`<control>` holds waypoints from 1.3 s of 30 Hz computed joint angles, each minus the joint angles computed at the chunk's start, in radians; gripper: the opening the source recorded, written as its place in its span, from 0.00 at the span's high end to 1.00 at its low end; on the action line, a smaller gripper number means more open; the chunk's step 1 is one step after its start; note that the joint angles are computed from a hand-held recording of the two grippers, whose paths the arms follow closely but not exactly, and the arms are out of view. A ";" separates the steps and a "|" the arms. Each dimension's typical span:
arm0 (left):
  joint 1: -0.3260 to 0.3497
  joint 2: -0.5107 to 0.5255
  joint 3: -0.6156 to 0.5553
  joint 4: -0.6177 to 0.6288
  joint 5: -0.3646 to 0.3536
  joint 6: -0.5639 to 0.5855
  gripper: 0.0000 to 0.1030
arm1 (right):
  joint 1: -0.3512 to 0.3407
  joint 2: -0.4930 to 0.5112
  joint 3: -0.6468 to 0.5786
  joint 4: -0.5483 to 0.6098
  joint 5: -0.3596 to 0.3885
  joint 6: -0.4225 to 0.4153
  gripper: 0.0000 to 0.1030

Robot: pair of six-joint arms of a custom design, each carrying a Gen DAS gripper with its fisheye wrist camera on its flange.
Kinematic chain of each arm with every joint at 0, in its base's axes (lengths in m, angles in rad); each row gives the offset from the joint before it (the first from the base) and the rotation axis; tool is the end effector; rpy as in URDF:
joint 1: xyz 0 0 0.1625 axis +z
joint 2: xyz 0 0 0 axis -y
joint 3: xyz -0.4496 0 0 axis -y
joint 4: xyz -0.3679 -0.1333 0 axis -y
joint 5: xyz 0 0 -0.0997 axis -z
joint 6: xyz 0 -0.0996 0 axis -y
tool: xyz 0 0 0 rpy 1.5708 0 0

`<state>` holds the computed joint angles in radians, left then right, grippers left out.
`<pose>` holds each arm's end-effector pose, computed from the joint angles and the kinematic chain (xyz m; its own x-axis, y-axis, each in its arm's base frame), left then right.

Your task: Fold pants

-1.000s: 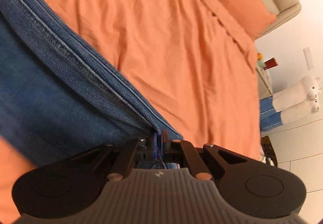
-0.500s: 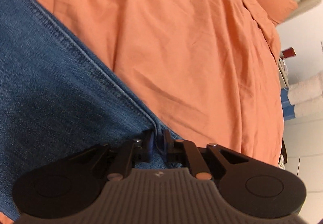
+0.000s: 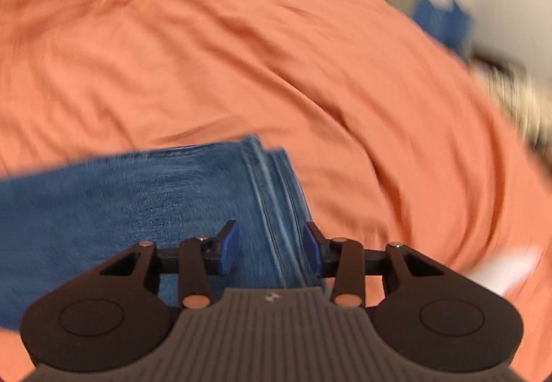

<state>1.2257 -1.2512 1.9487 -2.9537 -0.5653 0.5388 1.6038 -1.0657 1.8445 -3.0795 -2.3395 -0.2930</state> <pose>0.0239 -0.5762 0.3748 -0.4535 0.0976 -0.8859 0.5762 0.7904 -0.2079 0.0839 -0.5990 0.3107 -0.6953 0.2057 0.6886 -0.2355 0.8401 -0.4887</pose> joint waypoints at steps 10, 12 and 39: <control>-0.001 -0.072 0.049 0.124 0.056 -0.219 0.28 | -0.191 -0.152 0.235 -0.124 0.404 0.373 0.65; 0.003 -0.085 0.050 0.193 0.066 -0.280 0.28 | -0.221 -0.131 0.241 -0.159 0.448 0.397 0.66; 0.002 -0.037 0.027 0.077 0.117 -0.233 0.26 | -0.111 -0.066 0.144 -0.246 0.176 0.007 0.69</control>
